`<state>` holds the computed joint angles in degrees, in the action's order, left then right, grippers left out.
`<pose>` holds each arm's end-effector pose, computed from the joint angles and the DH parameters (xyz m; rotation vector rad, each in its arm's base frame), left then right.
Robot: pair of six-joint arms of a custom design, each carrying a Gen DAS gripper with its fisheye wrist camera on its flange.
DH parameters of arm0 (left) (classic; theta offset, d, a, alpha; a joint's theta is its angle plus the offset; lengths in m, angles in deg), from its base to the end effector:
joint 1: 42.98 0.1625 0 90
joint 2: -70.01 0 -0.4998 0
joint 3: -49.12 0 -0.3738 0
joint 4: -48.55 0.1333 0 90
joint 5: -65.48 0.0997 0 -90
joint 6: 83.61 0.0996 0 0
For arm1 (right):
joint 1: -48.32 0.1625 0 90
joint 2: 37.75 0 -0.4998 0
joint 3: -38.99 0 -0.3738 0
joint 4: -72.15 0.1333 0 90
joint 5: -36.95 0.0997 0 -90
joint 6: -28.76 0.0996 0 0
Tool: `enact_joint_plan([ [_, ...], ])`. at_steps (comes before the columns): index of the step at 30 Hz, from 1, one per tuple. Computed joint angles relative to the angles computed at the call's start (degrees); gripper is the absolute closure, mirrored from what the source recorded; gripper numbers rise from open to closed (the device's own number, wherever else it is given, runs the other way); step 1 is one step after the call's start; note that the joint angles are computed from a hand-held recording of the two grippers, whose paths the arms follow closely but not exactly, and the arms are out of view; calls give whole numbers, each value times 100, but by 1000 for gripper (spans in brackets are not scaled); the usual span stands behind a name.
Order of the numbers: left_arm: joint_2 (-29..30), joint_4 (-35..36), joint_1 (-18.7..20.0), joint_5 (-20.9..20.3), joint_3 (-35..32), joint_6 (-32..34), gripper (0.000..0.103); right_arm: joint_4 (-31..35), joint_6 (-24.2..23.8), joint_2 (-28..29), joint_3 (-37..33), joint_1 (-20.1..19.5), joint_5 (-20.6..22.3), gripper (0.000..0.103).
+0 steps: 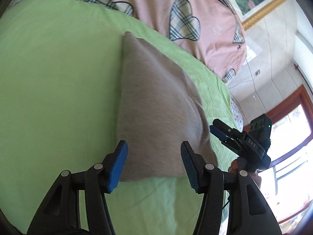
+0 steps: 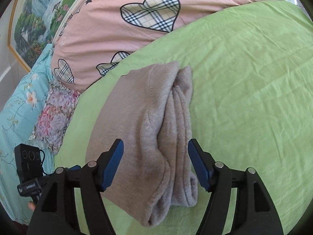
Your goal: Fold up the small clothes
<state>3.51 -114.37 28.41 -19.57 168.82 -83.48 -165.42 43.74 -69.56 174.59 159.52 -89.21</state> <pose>-0.0412 -0.5670 0.2618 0.4761 3.0269 -0.5469 0.2370 -0.4049 0.0738 -0.1930 -2.5292 1.2155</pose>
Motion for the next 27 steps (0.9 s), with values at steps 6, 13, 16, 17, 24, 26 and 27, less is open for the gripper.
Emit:
enact_joint_plan([
  [6, 17, 75, 189, -4, -40, -72, 44, 835, 169, -71, -228, -213, 14, 47],
  [13, 438, 277, 150, 11, -229, -300, 42, 728, 65, -136, -118, -311, 456, 85],
  [16, 451, 244, 88, -34, -190, -318, 41, 978, -259, -428, -191, -40, 161, 88],
  [17, 460, 240, 63, -37, -187, -290, 39, 945, -363, -495, -204, 23, 61, 88],
  [24, 595, 402, 31, 66, -375, -343, 36, 1343, -96, -597, -68, -591, 481, 81],
  [26, 698, 479, 67, 19, -540, -379, 31, 917, -67, -485, 28, -588, 495, 74],
  [27, 741, 478, 79, 21, -599, -402, 30, 673, -34, -450, 93, -594, 539, 69],
])
